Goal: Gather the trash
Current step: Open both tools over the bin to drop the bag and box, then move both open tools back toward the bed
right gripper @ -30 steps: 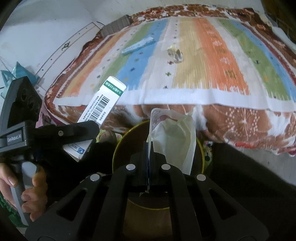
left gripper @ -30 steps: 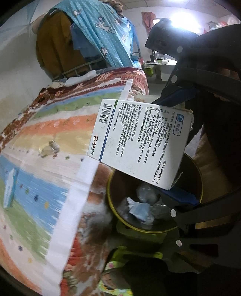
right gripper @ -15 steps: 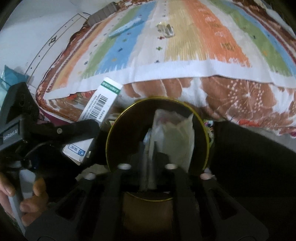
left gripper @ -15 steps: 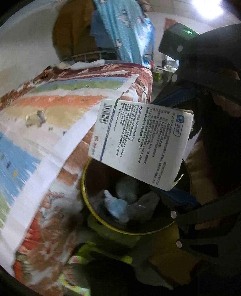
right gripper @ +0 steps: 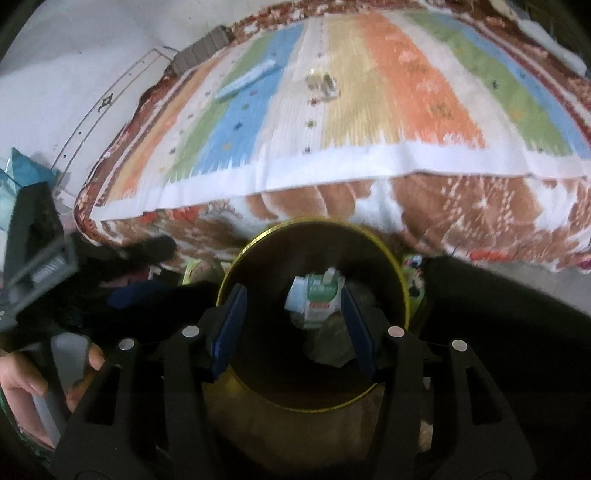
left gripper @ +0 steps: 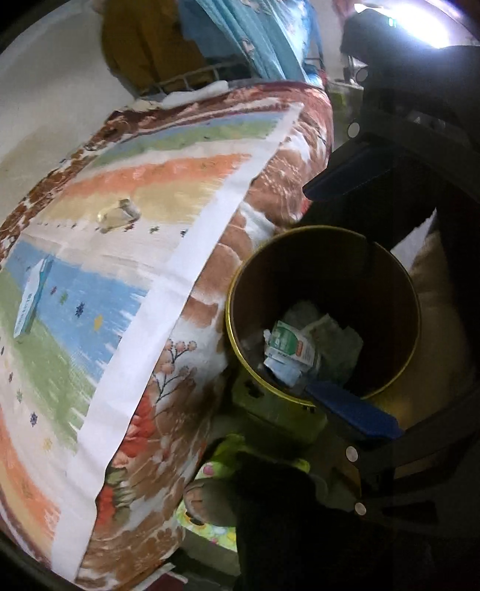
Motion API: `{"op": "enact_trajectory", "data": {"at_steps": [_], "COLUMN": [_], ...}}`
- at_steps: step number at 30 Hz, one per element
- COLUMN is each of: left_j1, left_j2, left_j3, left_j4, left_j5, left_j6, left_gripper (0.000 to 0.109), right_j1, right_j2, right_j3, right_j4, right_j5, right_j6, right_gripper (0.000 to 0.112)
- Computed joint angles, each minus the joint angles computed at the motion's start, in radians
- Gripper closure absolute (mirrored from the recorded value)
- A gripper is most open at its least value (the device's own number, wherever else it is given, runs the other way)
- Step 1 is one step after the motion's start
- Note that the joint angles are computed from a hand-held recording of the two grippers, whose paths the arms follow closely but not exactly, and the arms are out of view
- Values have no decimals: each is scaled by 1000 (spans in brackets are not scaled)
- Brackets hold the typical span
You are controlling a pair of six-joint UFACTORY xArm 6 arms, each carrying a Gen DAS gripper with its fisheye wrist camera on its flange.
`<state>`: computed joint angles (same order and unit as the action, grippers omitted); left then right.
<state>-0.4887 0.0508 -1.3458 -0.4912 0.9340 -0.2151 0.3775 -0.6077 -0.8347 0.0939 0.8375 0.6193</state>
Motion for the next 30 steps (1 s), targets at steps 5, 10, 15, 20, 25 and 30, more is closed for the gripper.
{"op": "enact_trajectory", "data": {"at_steps": [5, 10, 15, 20, 25, 30], "left_j1": [-14, -21, -27, -18, -8, -13], "left_j2": [3, -15, 51, 107, 181, 278], "left_j3": [-21, -27, -160, -263, -405, -550], "left_j4": [75, 191, 287, 385, 314, 449], "left_j5": [-12, -78, -52, -67, -16, 18], "left_j6": [7, -36, 2, -40, 87, 57], "left_gripper": [12, 11, 11, 11, 11, 11], "right_j1": [-12, -30, -58, -84, -101, -113], "right_j2": [-2, 15, 45, 81, 134, 217], "right_j3": [-10, -44, -90, -142, -204, -292], "right_j4": [-15, -43, -36, -32, -27, -72], "right_j5": [-11, -9, -13, -17, -9, 3], "right_j6": [0, -16, -62, -97, -152, -187], "right_gripper": [60, 52, 49, 34, 24, 18]}}
